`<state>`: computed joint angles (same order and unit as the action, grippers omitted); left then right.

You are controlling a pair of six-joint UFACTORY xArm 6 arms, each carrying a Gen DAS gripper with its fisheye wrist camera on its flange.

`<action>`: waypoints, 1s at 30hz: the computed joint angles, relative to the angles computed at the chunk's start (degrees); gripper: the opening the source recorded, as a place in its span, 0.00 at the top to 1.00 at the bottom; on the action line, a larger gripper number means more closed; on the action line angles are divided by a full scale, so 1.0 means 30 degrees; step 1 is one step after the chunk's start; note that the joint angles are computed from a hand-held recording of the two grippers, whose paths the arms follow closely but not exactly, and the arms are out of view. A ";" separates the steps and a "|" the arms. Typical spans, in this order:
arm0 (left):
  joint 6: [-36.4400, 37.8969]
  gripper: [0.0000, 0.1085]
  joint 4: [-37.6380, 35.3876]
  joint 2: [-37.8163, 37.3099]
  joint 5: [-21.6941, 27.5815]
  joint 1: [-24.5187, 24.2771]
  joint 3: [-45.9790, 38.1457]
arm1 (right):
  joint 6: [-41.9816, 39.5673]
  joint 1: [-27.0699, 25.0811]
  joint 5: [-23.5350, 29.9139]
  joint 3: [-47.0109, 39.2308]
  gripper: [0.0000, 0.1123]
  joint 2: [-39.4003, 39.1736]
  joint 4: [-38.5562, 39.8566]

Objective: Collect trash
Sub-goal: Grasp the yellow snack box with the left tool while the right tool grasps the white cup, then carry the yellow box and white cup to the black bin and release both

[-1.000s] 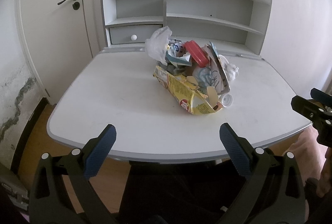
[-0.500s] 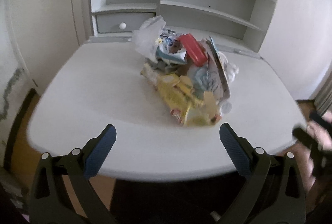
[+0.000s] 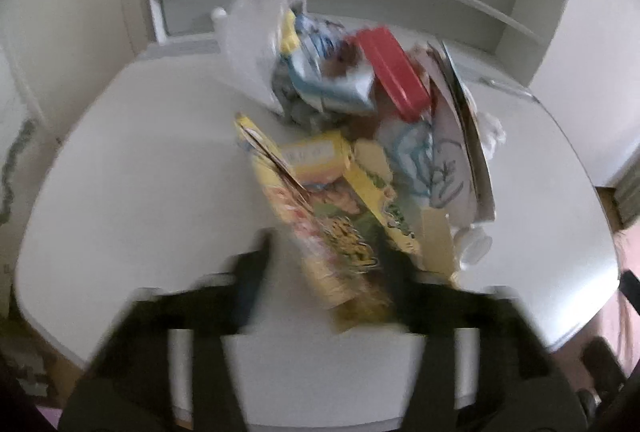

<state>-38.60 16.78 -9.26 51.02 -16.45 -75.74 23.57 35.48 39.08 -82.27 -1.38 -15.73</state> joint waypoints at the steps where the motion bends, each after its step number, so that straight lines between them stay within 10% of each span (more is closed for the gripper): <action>1: 0.0148 0.88 -0.0200 -0.0169 -0.0168 0.0102 0.0248 | 0.0014 0.0150 0.0009 -0.0315 0.13 0.0431 -0.0114; 15: 0.2495 0.93 -0.0154 -0.5948 -0.1102 0.1582 0.4732 | 0.0998 0.1117 0.2031 -0.7768 0.44 0.7685 -0.1030; 18: 0.2374 0.93 0.0155 -0.6441 -0.1240 0.1548 0.5113 | 0.1026 0.1226 0.2219 -0.8549 0.70 0.8223 -0.1014; 30: 0.3838 0.93 -0.0146 -0.4183 -0.2093 -0.1511 0.2634 | 0.2497 -0.1060 0.0719 0.0180 0.73 -0.0069 -0.2498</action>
<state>-27.08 16.34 -21.81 44.74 -20.98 -67.84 31.07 32.30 41.24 -81.73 -1.58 -23.22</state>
